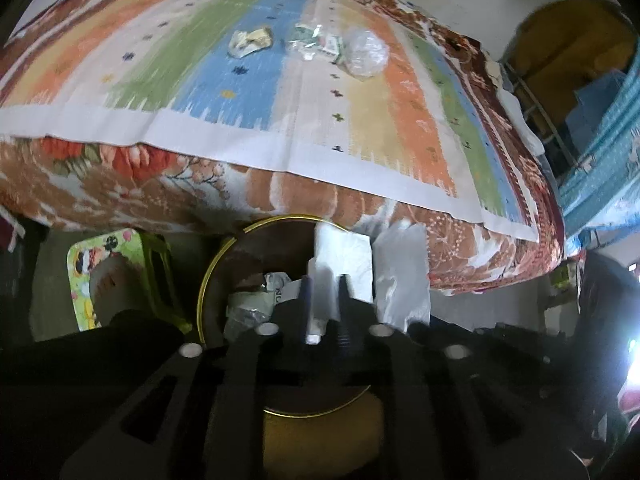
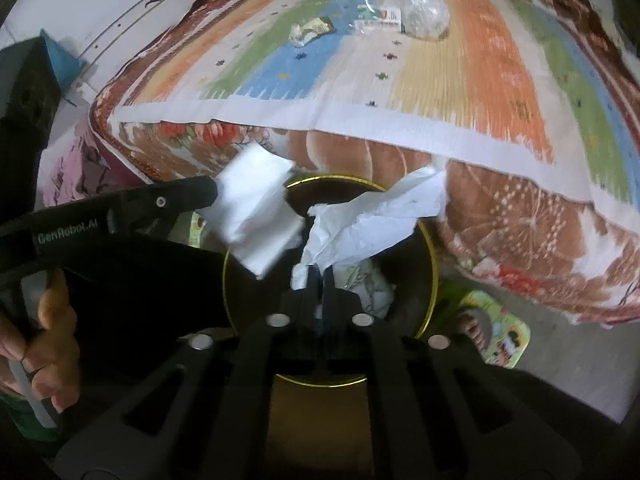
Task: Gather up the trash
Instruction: 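Open both tools to drop the tissues into the bin, then move both open tools toward the yellow wrapper and clear cup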
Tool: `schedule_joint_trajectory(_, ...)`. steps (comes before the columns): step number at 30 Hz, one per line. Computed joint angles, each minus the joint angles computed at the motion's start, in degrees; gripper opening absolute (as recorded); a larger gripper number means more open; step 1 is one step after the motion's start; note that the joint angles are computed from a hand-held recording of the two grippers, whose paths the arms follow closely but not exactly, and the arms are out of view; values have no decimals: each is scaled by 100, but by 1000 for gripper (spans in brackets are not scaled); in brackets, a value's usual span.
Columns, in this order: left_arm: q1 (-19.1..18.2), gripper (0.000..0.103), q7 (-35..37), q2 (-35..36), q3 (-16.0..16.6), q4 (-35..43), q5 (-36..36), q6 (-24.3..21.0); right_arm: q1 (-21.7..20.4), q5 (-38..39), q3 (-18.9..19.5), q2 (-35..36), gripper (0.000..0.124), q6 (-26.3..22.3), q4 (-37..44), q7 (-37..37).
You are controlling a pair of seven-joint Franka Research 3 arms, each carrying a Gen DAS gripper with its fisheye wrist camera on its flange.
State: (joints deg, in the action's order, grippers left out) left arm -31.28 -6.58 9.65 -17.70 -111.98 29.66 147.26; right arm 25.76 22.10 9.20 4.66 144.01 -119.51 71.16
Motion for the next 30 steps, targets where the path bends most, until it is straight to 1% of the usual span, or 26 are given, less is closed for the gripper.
schedule_joint_trajectory(1, -7, 26, -70, -13, 13, -9, 12, -63, 12, -56, -2, -25, 34, 82, -32, 26)
schedule_joint_trajectory(2, -19, 27, -143, -30, 25, -9, 55, -141, 13, -52, -1, -44, 35, 140, -49, 24)
schedule_joint_trajectory(3, -18, 28, -174, -48, 27, -16, 83, -181, 1, 25, 0, -45, 36, 132, -40, -8)
schedule_joint_trajectory(5, -20, 33, -256, -86, 36, -11, 183, -265, -11, 65, -8, -21, 38, 111, 1, -9)
schedule_joint_trajectory(9, 3, 41, -401, -202, 44, 0, 411, -534, -41, 216, -12, -15, 43, 143, 49, -59)
schedule_joint_trajectory(10, 5, 44, -457, -243, 49, 30, 499, -705, -47, 256, -12, -14, 44, 137, 70, -66)
schedule_joint_trajectory(12, 33, 48, -490, -278, 35, 86, 567, -971, -62, 330, -15, 4, 47, 130, 139, -96)
schedule_joint_trajectory(14, 109, 54, -403, -302, 23, 74, 497, -969, -50, 237, -20, 36, 48, 179, 215, -35)
schedule_joint_trajectory(15, 144, 55, -343, -306, 18, 79, 446, -977, -48, 196, -24, 63, 49, 192, 262, -12)
schedule_joint_trajectory(17, 191, 61, -306, -335, 26, 104, 431, -1133, -60, 207, -25, 141, 51, 158, 406, -7)
schedule_joint_trajectory(18, 200, 62, -322, -344, 26, 116, 469, -1200, -66, 209, -25, 177, 52, 147, 481, -11)
schedule_joint_trajectory(20, 224, 72, -286, -361, 30, 173, 575, -1388, -48, 58, -35, 211, 55, 213, 568, 32)
schedule_joint_trajectory(21, 241, 74, -220, -354, 29, 217, 582, -1469, -42, -14, -40, 228, 57, 256, 616, 52)
schedule_joint_trajectory(23, 290, 80, -7, -298, 38, 343, 550, -1590, -63, -21, -39, 314, 61, 265, 810, -4)
schedule_joint_trajectory(24, 327, 82, 105, -270, 58, 397, 520, -1624, -66, -62, -46, 381, 63, 272, 931, 6)
schedule_joint_trajectory(27, 405, 91, 222, -207, 124, 525, 488, -1777, -30, -404, -116, 664, 67, 358, 1371, 231)
schedule_joint_trajectory(28, 427, 96, 210, -199, 145, 539, 499, -1793, -26, -480, -133, 773, 70, 383, 1537, 295)
schedule_joint_trajectory(30, 484, 97, 255, -161, 182, 576, 514, -1772, -24, -571, -142, 968, 74, 381, 1827, 367)
